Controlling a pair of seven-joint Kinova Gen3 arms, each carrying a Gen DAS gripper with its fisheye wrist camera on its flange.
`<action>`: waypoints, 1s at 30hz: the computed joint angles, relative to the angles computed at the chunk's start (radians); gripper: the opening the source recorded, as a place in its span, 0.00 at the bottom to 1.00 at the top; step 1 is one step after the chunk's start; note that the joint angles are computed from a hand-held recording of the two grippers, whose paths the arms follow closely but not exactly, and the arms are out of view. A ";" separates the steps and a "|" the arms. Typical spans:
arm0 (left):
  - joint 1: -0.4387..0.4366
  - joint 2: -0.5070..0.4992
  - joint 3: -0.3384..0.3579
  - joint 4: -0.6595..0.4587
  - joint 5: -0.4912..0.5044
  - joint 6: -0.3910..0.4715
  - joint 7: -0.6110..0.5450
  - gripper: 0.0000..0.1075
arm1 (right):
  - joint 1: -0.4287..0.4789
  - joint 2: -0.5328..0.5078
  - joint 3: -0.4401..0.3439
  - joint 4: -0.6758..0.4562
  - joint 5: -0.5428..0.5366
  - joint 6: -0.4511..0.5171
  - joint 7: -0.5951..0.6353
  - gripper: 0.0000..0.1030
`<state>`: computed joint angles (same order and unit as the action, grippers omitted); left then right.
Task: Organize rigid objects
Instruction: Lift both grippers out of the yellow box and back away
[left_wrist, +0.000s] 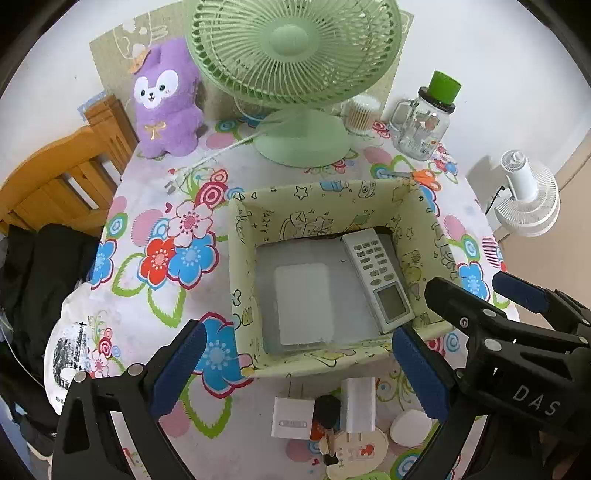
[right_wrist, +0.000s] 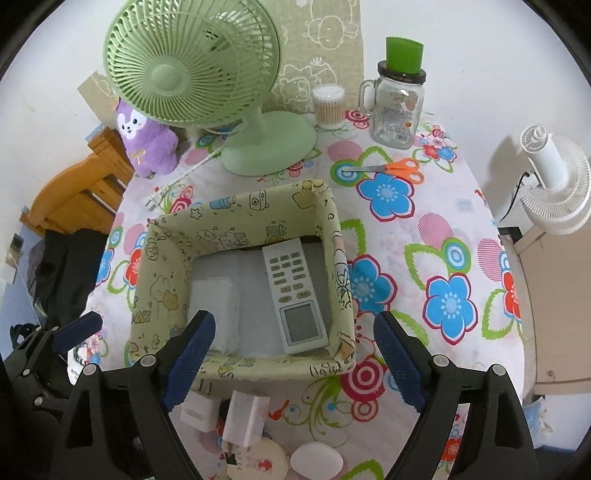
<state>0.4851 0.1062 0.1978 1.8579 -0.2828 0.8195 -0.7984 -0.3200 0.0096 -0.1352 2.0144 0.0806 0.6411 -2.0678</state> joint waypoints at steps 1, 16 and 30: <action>0.001 -0.008 0.001 0.001 -0.001 0.003 0.001 0.94 | -0.003 -0.008 -0.002 0.002 0.007 0.002 -0.009 0.87; -0.017 -0.119 0.048 0.040 -0.009 0.026 0.000 0.95 | -0.030 -0.121 -0.083 0.019 0.134 0.068 -0.188 0.88; -0.044 -0.195 0.089 0.079 0.005 0.021 -0.027 0.95 | -0.043 -0.191 -0.166 0.031 0.226 0.144 -0.351 0.88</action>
